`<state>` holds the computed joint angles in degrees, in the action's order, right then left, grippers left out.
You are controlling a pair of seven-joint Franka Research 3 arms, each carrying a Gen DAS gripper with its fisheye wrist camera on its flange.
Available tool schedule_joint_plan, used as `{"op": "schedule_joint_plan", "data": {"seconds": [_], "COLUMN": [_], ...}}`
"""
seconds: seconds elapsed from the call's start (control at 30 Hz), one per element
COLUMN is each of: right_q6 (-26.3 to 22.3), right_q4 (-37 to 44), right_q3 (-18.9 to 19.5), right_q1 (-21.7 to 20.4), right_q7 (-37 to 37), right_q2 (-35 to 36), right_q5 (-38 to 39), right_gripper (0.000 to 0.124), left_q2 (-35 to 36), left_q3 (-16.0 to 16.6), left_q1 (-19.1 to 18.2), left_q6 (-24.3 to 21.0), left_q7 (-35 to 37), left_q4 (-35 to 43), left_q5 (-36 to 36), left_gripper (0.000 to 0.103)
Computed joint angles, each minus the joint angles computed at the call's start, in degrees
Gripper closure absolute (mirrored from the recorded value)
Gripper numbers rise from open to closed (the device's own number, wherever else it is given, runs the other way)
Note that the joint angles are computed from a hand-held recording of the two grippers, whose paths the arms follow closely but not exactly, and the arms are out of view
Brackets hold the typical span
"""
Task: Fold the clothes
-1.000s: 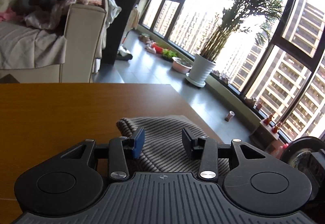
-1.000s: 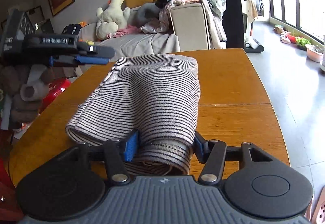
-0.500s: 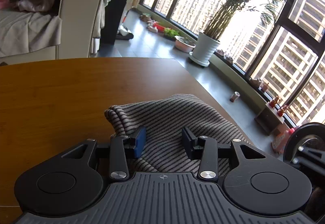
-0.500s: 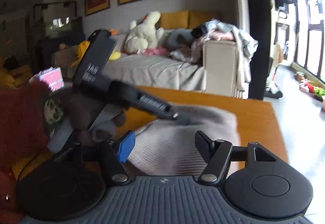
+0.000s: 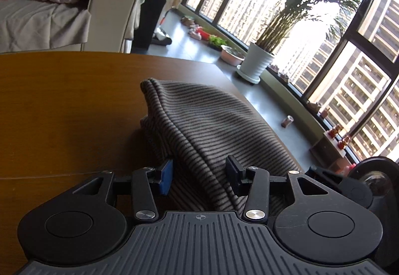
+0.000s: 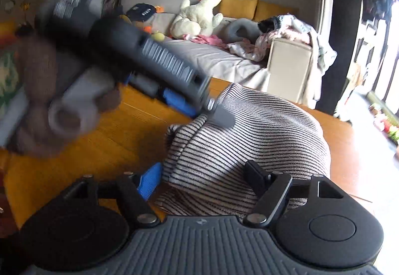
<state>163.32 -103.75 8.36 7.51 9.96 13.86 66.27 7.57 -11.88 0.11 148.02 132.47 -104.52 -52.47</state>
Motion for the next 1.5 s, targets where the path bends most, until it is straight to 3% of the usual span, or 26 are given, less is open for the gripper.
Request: {"op": "schedule_joint_plan", "data": {"seconds": [0.13, 0.2, 0.3, 0.4, 0.5, 0.6, 0.63, 0.67, 0.8, 0.93, 1.03, 1.13, 1.2, 1.23, 1.33, 1.4, 1.5], "right_q6": [-12.91, -13.70, -9.10, -7.35, -10.56, -17.86, -20.33, -22.03, -21.50, -13.98, -8.08, -4.65, -3.53, -4.26, -10.84, -13.93, -16.09], "right_q4": [2.33, 4.66, 10.07, 20.98, 31.47, 37.10, 39.27, 41.26, 35.52, 32.01, 28.83, 23.98, 20.27, 18.40, 14.54, 11.98, 8.90], "right_q3": [-3.20, -4.33, -4.83, -6.18, -9.01, -4.60, -3.00, 0.60, 6.19, -0.74, -4.75, -1.99, 0.89, 2.72, 4.17, 2.99, 0.72], "right_q1": [-3.65, -4.86, -5.31, -4.47, -2.80, -6.93, -8.32, -10.81, -15.47, -9.64, -6.15, -7.93, -10.22, -12.11, -15.51, -15.33, -13.58], "right_q7": [10.29, 15.65, 21.39, 32.64, 46.12, 48.29, 49.25, 50.78, 37.29, 42.79, 48.24, 47.49, 43.92, 41.48, 37.71, 38.00, 38.32], "right_q2": [-1.87, -1.34, 2.41, 11.69, 20.83, 24.74, 26.30, 27.98, 23.91, 22.00, 21.46, 17.90, 14.97, 13.40, 9.79, 7.94, 6.08], "right_q5": [-0.96, 1.31, 1.94, -7.06, -17.54, -15.73, -15.44, -16.80, -6.01, -16.71, -25.32, -25.05, -21.98, -18.70, -10.21, -8.56, -8.65], "right_gripper": [0.049, 0.049, 0.049, 0.047, 0.046, 0.049, 0.066, 0.069, 0.077, 0.077, 0.071, 0.064, 0.053, 0.044, 0.039, 0.037, 0.036], "left_q2": [-0.20, 0.16, 0.30, -0.09, -0.32, -0.25, -0.23, -0.22, 0.60, 1.50, 0.69, -1.78, -2.83, -3.15, -1.57, 0.13, 1.59], "left_q3": [-0.21, -0.35, -0.71, -0.80, -0.63, -0.51, -0.50, -0.52, -0.77, -1.65, -1.56, -1.22, -0.60, -0.26, 0.48, 0.34, -0.48], "left_q1": [-0.19, -0.35, -0.73, -0.97, -0.96, -1.11, -1.14, -1.05, -0.55, -0.55, -1.62, -2.34, -2.45, -2.42, -2.62, -2.57, -0.91], "left_q6": [0.88, 0.75, 1.71, 2.51, 2.12, 2.41, 2.51, 2.47, 0.84, 1.22, 2.99, 5.60, 5.11, 4.28, 0.76, -0.41, -4.00], "left_q7": [1.72, 2.16, 2.74, 3.03, 2.86, 2.69, 2.63, 2.90, 4.94, 8.25, 6.68, 5.34, 3.52, 2.72, -0.80, -3.27, -3.14], "left_q4": [-0.66, -0.39, -0.52, -1.02, -1.12, -1.12, -1.11, -1.16, -0.26, 0.27, -0.15, -2.31, -3.01, -3.13, -1.67, -0.63, 0.48], "left_q5": [-1.05, -1.14, -0.92, -0.48, -0.28, 0.47, 0.73, 0.55, -1.90, -4.61, -1.07, 1.59, 1.59, 1.22, 3.53, 5.36, 1.13], "left_gripper": [0.053, 0.053, 0.053, 0.053, 0.053, 0.053, 0.053, 0.052, 0.050, 0.050, 0.050, 0.049, 0.035, 0.031, 0.025, 0.023, 0.023]}}
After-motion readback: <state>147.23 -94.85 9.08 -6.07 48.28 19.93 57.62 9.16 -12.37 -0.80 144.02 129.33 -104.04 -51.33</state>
